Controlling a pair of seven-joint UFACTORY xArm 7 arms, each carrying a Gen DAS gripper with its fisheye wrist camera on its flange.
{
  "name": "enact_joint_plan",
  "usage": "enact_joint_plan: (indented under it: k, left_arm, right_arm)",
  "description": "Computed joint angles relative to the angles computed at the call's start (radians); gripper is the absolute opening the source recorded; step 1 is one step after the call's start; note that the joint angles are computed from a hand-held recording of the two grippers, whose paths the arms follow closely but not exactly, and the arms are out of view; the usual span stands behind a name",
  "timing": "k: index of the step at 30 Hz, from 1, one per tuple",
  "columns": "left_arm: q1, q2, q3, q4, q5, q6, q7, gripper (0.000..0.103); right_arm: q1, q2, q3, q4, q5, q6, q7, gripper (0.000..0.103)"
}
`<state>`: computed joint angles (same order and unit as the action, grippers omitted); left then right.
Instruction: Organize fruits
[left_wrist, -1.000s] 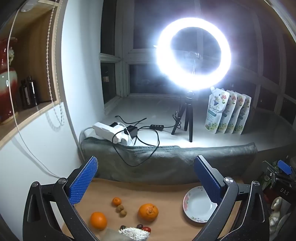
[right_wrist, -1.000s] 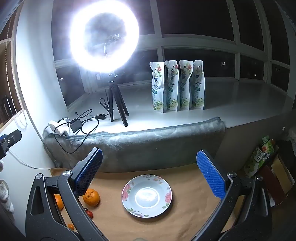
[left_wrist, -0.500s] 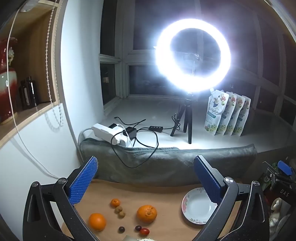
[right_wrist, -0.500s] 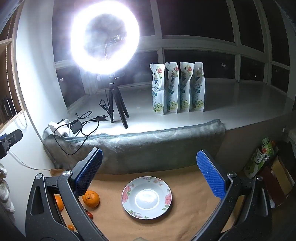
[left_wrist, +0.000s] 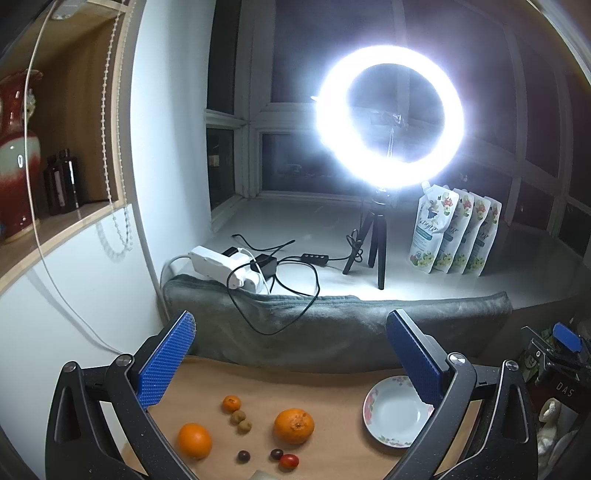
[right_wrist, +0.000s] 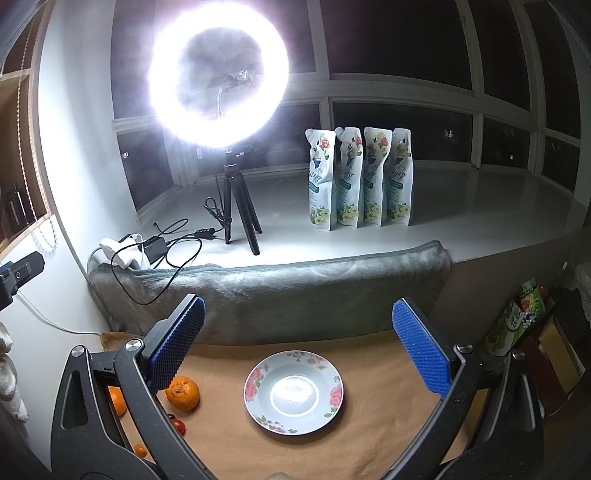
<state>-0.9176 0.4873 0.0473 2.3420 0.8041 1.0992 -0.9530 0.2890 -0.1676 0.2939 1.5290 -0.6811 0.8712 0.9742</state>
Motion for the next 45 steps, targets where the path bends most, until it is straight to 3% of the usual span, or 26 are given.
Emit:
enact_joint_plan:
  k: [22,31,45]
  left_arm:
    - [0.006,-0.015,-0.009,-0.030,0.007,-0.013,-0.013,0.102]
    - [0.005,0.046,0.011,0.068,-0.033,0.004,0.032,0.102]
    - [0.001,0.079,0.043,0.115,-0.072,0.017,0.044,0.102]
  right_arm:
    - [0.002,-0.005,0.003,-0.023,0.003,-0.010,0.016,0.103]
    - [0.002,0.000,-0.002,-0.022,0.009,-0.017,0.010,0.103]
    - [0.020,0.041,-0.021,0.010,0.024,-0.021,-0.012,0.103]
